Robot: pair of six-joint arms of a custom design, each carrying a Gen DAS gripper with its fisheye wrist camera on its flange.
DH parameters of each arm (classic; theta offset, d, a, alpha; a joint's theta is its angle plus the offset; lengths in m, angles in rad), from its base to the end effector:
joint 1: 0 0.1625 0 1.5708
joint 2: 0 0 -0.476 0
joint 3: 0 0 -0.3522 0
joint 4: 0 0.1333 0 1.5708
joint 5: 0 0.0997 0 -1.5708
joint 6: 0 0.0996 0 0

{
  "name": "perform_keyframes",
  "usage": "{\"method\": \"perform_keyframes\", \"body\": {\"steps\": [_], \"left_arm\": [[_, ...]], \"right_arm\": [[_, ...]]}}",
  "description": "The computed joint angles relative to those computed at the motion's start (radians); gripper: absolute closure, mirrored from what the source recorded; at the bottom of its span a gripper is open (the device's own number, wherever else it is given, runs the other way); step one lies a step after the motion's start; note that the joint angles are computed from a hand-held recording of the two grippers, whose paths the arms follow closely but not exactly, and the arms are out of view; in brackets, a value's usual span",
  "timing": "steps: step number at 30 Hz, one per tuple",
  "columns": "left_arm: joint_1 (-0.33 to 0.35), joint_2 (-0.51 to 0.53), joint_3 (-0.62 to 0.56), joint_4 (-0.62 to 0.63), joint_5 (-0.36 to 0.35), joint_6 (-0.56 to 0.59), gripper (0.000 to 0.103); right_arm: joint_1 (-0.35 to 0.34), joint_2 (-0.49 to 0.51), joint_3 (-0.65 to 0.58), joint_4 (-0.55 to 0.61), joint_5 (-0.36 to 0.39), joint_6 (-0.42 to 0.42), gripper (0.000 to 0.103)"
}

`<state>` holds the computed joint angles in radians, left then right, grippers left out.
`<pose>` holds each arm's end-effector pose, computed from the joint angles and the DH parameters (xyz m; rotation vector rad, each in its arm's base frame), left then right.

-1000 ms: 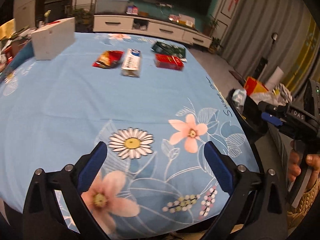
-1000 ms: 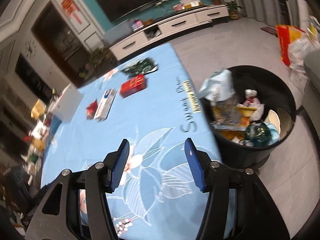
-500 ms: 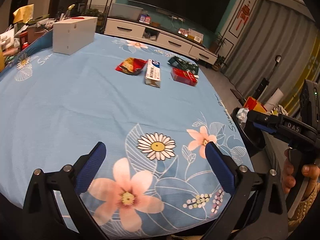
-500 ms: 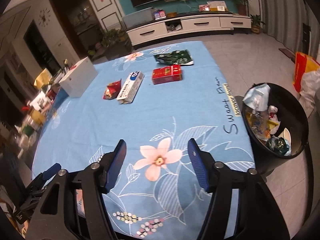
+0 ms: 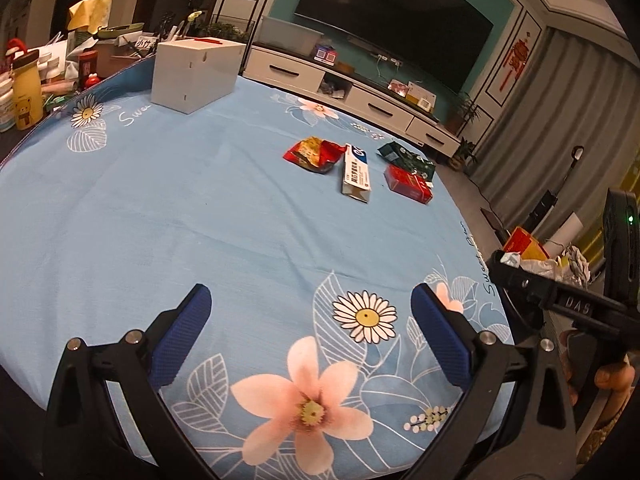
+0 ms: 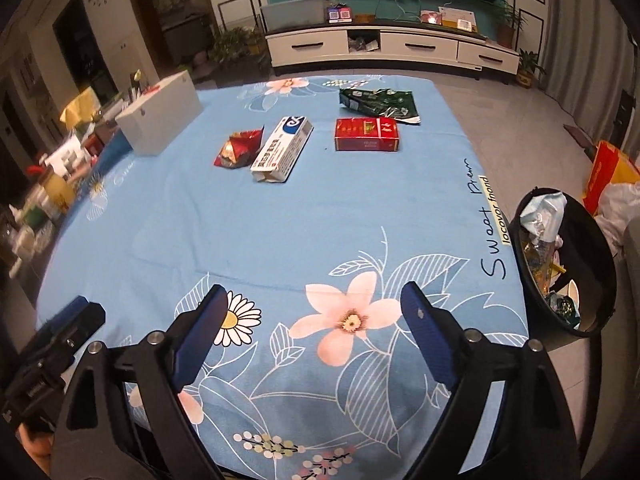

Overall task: Collect trash
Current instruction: 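Move both tools back over the table toward the ointment box and chip bag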

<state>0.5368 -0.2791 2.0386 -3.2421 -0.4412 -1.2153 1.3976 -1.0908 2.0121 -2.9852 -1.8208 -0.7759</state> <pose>-0.3043 -0.4410 -0.1035 -0.1430 2.2772 -1.2603 0.0094 -0.5766 0.2664 0.7102 -2.5687 0.4434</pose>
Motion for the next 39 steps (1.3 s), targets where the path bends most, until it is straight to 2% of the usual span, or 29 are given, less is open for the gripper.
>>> {"method": "perform_keyframes", "body": {"steps": [12,22,39], "left_arm": [[0.033,0.002,0.022,-0.099,-0.009,0.04,0.003],[0.073,0.006,0.014,-0.132,-0.033,0.076,0.003],[0.17,-0.021,-0.048,-0.129,-0.019,0.197,0.003]], "right_arm": [[0.037,0.064,-0.024,0.01,-0.049,0.006,0.016],[0.053,0.121,-0.061,0.031,-0.069,0.019,0.016],[0.085,0.254,-0.211,0.055,-0.046,0.033,0.016]]}}
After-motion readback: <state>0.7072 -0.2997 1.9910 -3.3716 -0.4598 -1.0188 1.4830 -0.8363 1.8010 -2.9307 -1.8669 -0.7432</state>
